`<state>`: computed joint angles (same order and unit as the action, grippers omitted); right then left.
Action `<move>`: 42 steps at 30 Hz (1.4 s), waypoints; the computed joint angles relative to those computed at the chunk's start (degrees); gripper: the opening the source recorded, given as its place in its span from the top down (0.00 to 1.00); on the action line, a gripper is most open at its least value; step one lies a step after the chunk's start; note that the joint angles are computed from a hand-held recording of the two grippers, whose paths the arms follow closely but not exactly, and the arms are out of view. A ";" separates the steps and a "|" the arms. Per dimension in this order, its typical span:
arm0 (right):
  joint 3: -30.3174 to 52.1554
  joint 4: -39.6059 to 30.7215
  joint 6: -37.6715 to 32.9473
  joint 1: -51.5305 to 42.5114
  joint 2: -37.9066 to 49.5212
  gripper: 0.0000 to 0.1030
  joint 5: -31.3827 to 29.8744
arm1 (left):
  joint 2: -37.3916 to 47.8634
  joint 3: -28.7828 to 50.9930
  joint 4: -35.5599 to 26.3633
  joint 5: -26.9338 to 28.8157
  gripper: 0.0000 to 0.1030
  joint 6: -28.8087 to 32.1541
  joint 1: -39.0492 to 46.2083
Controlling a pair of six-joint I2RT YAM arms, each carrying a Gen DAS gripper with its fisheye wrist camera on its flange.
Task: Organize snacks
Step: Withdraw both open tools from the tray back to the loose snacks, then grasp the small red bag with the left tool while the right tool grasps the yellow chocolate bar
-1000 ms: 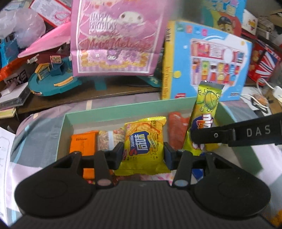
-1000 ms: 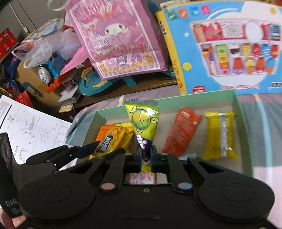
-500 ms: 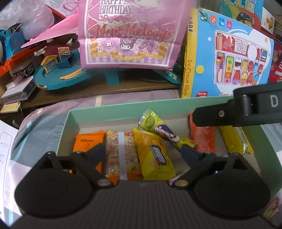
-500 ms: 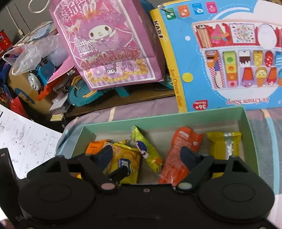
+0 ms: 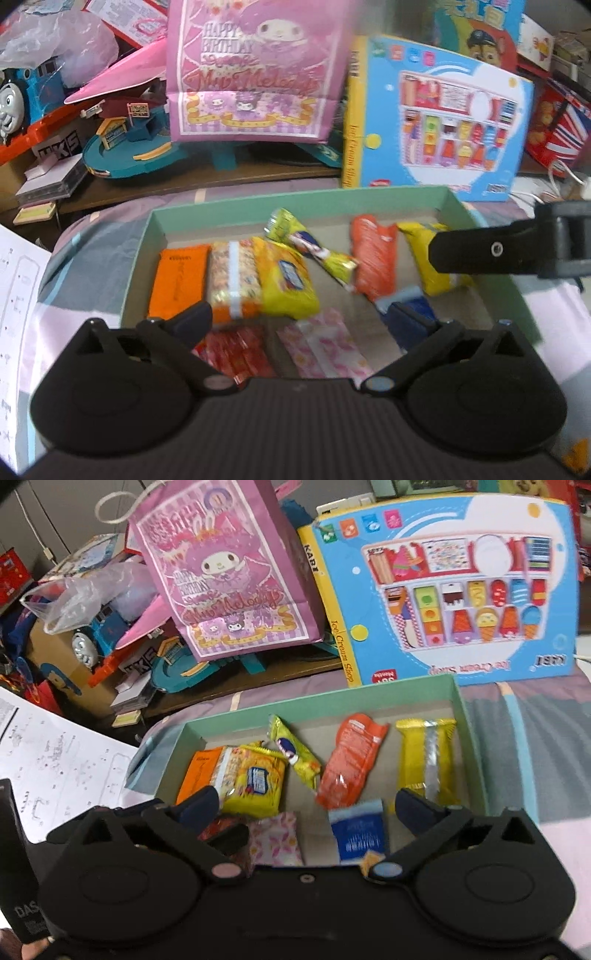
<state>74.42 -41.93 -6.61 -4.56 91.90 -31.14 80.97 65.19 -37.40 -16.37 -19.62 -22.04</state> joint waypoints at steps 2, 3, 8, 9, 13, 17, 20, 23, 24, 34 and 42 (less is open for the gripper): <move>-1.75 -2.18 -1.98 -2.02 -3.46 0.00 -0.84 | -2.12 -0.71 -1.89 -0.62 0.00 -1.44 -2.36; -2.44 -3.42 -3.23 -3.06 -4.94 0.00 -1.33 | -3.48 -1.30 -3.00 -1.17 0.00 -2.35 -4.12; -6.13 -11.50 -11.39 -10.56 -11.86 0.00 -3.70 | -8.20 -3.70 -8.75 -4.33 0.00 -8.10 -13.14; -6.78 -13.21 -13.18 -12.42 -12.97 0.00 -4.15 | -8.85 -4.18 -9.69 -5.03 0.00 -9.36 -14.95; -9.30 -19.25 -20.78 -19.35 -16.93 0.00 -4.86 | -11.43 -6.42 -13.50 -7.28 0.00 -15.93 -22.72; -11.39 -25.82 -31.32 -28.70 -19.02 0.00 -5.82 | -11.73 -7.42 -16.62 -8.73 0.00 -22.59 -30.61; -12.43 -28.95 -37.71 -35.39 -18.80 0.00 -5.58 | -10.68 -7.59 -17.39 -9.18 0.00 -26.66 -35.82; -13.31 -30.57 -43.08 -41.58 -17.69 0.00 -5.10 | -8.60 -6.64 -17.70 -9.26 0.00 -29.37 -39.89; -13.43 -30.92 -44.69 -43.35 -17.17 0.02 -5.06 | -7.60 -6.06 -17.63 -9.22 0.00 -29.93 -41.17; -13.35 -30.58 -50.40 -52.24 -8.42 0.45 -2.40 | 4.50 0.54 -14.68 -6.28 0.00 -30.19 -46.82; -12.99 -32.15 -52.86 -54.68 -2.69 0.59 -1.50 | 9.98 1.18 -7.82 1.44 0.49 -27.09 -45.21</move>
<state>61.43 -74.08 -59.48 -59.24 89.21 -32.64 90.94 66.37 -45.22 -14.92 -46.72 -67.25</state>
